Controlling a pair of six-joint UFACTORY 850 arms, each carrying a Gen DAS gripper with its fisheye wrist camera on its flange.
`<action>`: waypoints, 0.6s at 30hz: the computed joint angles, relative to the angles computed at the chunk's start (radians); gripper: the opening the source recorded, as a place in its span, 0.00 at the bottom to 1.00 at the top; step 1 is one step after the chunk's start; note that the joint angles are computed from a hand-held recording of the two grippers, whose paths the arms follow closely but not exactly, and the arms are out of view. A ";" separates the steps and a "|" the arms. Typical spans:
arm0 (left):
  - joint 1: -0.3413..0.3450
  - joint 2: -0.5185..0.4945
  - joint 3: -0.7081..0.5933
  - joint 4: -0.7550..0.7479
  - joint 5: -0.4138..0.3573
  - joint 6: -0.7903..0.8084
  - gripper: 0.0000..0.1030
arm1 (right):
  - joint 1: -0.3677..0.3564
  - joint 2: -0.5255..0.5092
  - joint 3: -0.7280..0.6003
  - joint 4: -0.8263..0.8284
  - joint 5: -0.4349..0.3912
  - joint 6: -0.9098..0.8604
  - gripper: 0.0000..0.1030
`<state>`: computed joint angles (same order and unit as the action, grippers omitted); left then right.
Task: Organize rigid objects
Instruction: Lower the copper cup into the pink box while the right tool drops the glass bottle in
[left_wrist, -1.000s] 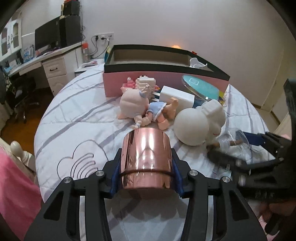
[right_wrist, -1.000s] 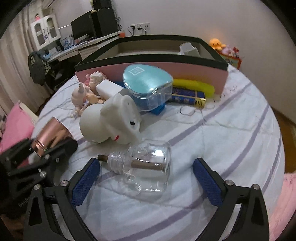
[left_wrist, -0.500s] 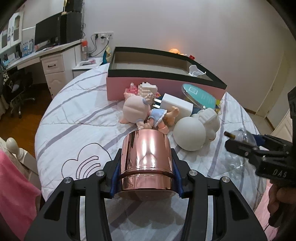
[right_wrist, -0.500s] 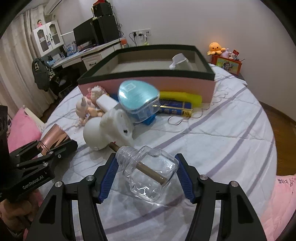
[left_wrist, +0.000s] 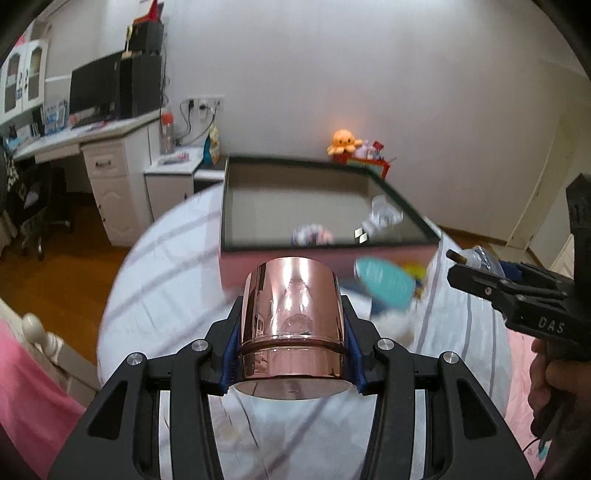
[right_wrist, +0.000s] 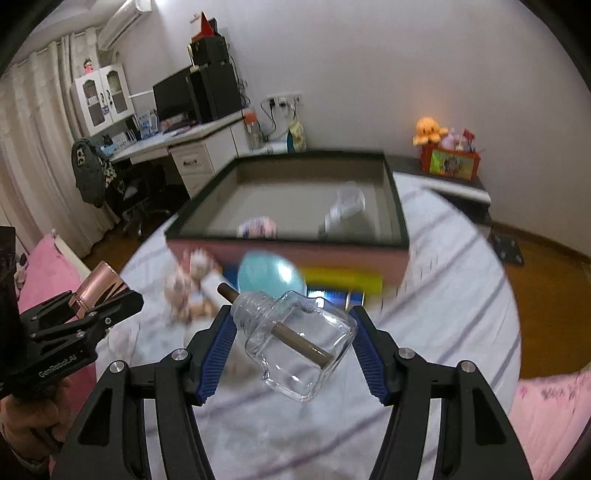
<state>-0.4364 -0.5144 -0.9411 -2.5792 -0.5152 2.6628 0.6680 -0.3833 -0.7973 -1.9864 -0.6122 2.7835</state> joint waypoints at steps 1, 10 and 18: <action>0.001 -0.003 -0.022 0.008 0.002 -0.008 0.46 | -0.008 0.002 -0.006 -0.004 -0.004 -0.013 0.62; 0.006 -0.070 -0.211 0.032 0.041 -0.054 0.46 | -0.129 -0.021 -0.107 -0.086 0.021 -0.075 0.62; -0.009 -0.193 -0.409 0.152 0.124 -0.186 0.46 | -0.226 -0.119 -0.220 -0.138 0.111 -0.059 0.62</action>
<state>-0.4454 -0.7072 -1.3501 -2.4275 -0.3908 2.4771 0.4422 -0.5024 -1.0171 -2.1243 -0.5013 2.7248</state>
